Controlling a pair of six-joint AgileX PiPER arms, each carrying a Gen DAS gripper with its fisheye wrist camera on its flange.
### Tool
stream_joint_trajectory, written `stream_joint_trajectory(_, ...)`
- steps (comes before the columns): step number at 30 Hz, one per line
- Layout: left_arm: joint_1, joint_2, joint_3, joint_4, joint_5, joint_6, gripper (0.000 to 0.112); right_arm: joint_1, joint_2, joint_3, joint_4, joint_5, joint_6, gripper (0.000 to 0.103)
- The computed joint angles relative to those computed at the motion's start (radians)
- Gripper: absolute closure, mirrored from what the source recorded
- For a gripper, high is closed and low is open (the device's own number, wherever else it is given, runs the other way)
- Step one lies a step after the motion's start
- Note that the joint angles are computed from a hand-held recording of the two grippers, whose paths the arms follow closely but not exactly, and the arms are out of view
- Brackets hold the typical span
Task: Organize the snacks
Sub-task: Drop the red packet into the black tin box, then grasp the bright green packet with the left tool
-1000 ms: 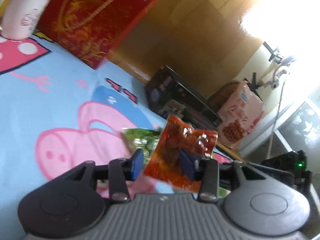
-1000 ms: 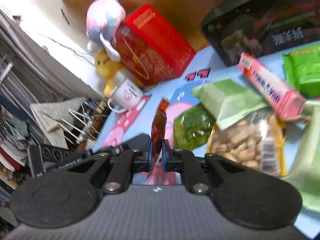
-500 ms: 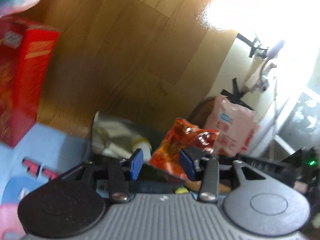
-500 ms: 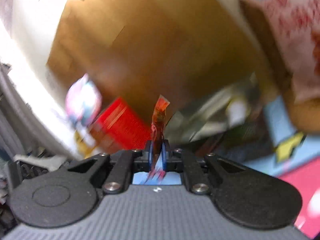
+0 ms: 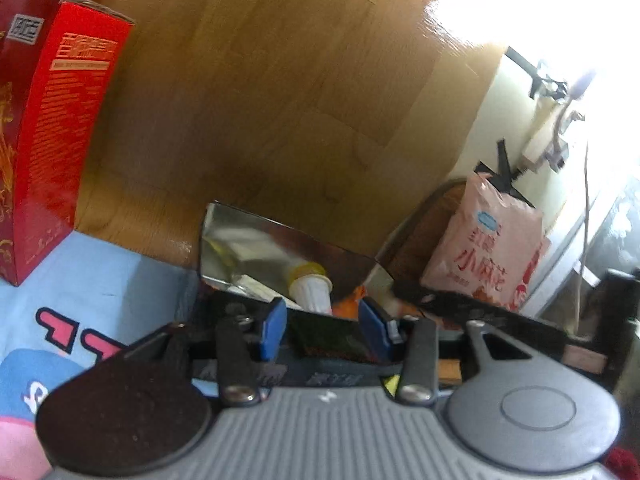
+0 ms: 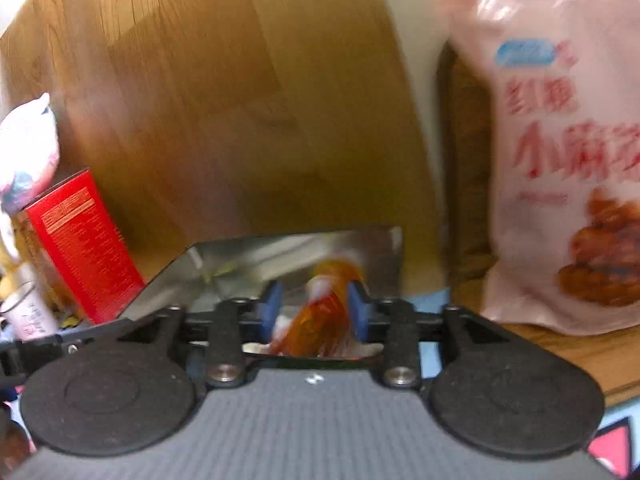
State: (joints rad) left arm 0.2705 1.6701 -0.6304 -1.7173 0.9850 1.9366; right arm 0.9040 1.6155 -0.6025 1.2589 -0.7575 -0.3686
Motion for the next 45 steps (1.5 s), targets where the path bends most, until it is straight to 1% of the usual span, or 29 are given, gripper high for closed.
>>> stream_joint_trajectory(2,-0.008,-0.012,0.01,0.024,0.01,0.013,0.071,0.083,-0.048,0.085,0.02,-0.1,0.095,0.06)
stream_joint_trajectory(3,-0.018,-0.019,0.011,0.048,0.011,0.01,0.071,0.125,-0.074,0.133,0.03,-0.135,0.155,0.06)
stream_joint_trajectory(5,-0.056,-0.032,0.01,0.09,-0.015,-0.013,0.072,0.202,-0.096,0.191,0.064,-0.174,0.244,0.06)
stream_joint_trajectory(7,-0.1,-0.025,0.007,0.123,-0.048,-0.033,0.072,0.259,-0.114,0.258,0.076,-0.16,0.338,0.058)
stream_joint_trajectory(8,-0.122,-0.012,0.0,0.145,-0.058,-0.046,0.071,0.27,-0.118,0.295,0.045,-0.13,0.4,0.058)
stream_joint_trajectory(9,-0.137,0.003,-0.007,0.169,-0.067,-0.061,0.069,0.284,-0.115,0.323,0.018,-0.107,0.456,0.058)
stream_joint_trajectory(12,-0.19,0.047,-0.027,0.217,-0.104,-0.098,0.062,0.32,-0.039,0.31,-0.013,-0.081,0.532,0.058)
stream_joint_trajectory(13,-0.207,0.054,-0.032,0.224,-0.126,-0.106,0.062,0.318,-0.021,0.31,-0.04,-0.074,0.549,0.058)
stream_joint_trajectory(14,-0.216,0.046,-0.022,0.213,-0.14,-0.076,0.061,0.306,-0.007,0.312,-0.079,-0.063,0.571,0.058)
stream_joint_trajectory(15,-0.225,0.037,-0.017,0.219,-0.155,-0.074,0.058,0.292,0.005,0.312,-0.117,-0.051,0.588,0.058)
stream_joint_trajectory(16,-0.231,0.028,-0.013,0.229,-0.167,-0.078,0.056,0.282,0.006,0.309,-0.14,-0.042,0.575,0.057)
stream_joint_trajectory(17,-0.238,0.018,-0.017,0.255,-0.178,-0.1,0.052,0.276,0.001,0.298,-0.149,-0.022,0.548,0.057)
stream_joint_trajectory(18,-0.247,0.008,-0.026,0.297,-0.19,-0.133,0.047,0.287,0.003,0.297,-0.156,-0.023,0.538,0.056)
stream_joint_trajectory(19,-0.254,0.001,-0.038,0.349,-0.199,-0.174,0.045,0.291,0.001,0.297,-0.171,-0.016,0.528,0.054)
stream_joint_trajectory(20,-0.257,-0.001,-0.051,0.388,-0.193,-0.198,0.044,0.287,0.0,0.292,-0.201,-0.003,0.529,0.053)
stream_joint_trajectory(21,-0.258,-0.003,-0.062,0.425,-0.185,-0.217,0.044,0.295,-0.002,0.277,-0.192,0.007,0.491,0.051)
stream_joint_trajectory(24,-0.251,0.001,-0.078,0.486,-0.147,-0.242,0.045,0.347,0.014,0.239,-0.093,0.01,0.348,0.049)
stream_joint_trajectory(26,-0.276,-0.012,-0.053,0.453,-0.178,-0.209,0.045,0.366,0.039,0.189,-0.007,0.014,0.237,0.049)
stream_joint_trajectory(29,-0.316,-0.035,0.002,0.358,-0.234,-0.095,0.048,0.37,0.061,0.152,0.056,0.014,0.153,0.051)
stream_joint_trajectory(30,-0.324,-0.049,0.024,0.325,-0.253,-0.055,0.049,0.375,0.07,0.135,0.092,0.011,0.111,0.055)
stream_joint_trajectory(31,-0.332,-0.053,0.035,0.298,-0.263,-0.03,0.049,0.388,0.083,0.105,0.169,0.0,0.03,0.06)
stream_joint_trajectory(32,-0.331,-0.052,0.043,0.278,-0.262,-0.004,0.05,0.402,0.09,0.076,0.238,-0.017,-0.054,0.06)
stream_joint_trajectory(34,-0.321,-0.046,0.044,0.266,-0.248,0.014,0.053,0.43,0.113,0.024,0.343,-0.069,-0.181,0.062)
stream_joint_trajectory(37,-0.269,-0.029,0.016,0.302,-0.153,-0.028,0.053,0.488,0.133,0.009,0.397,-0.166,-0.204,0.063)
stream_joint_trajectory(39,-0.228,-0.04,0.018,0.295,-0.083,-0.018,0.053,0.528,0.132,0.014,0.41,-0.234,-0.172,0.064)
stream_joint_trajectory(41,-0.181,-0.065,0.038,0.257,-0.015,0.022,0.053,0.561,0.12,0.019,0.417,-0.304,-0.169,0.064)
stream_joint_trajectory(43,-0.131,-0.089,0.06,0.207,0.045,0.07,0.053,0.559,0.111,0.011,0.388,-0.357,-0.185,0.064)
stream_joint_trajectory(45,-0.079,-0.1,0.073,0.152,0.095,0.109,0.052,0.53,0.106,0.005,0.324,-0.381,-0.197,0.064)
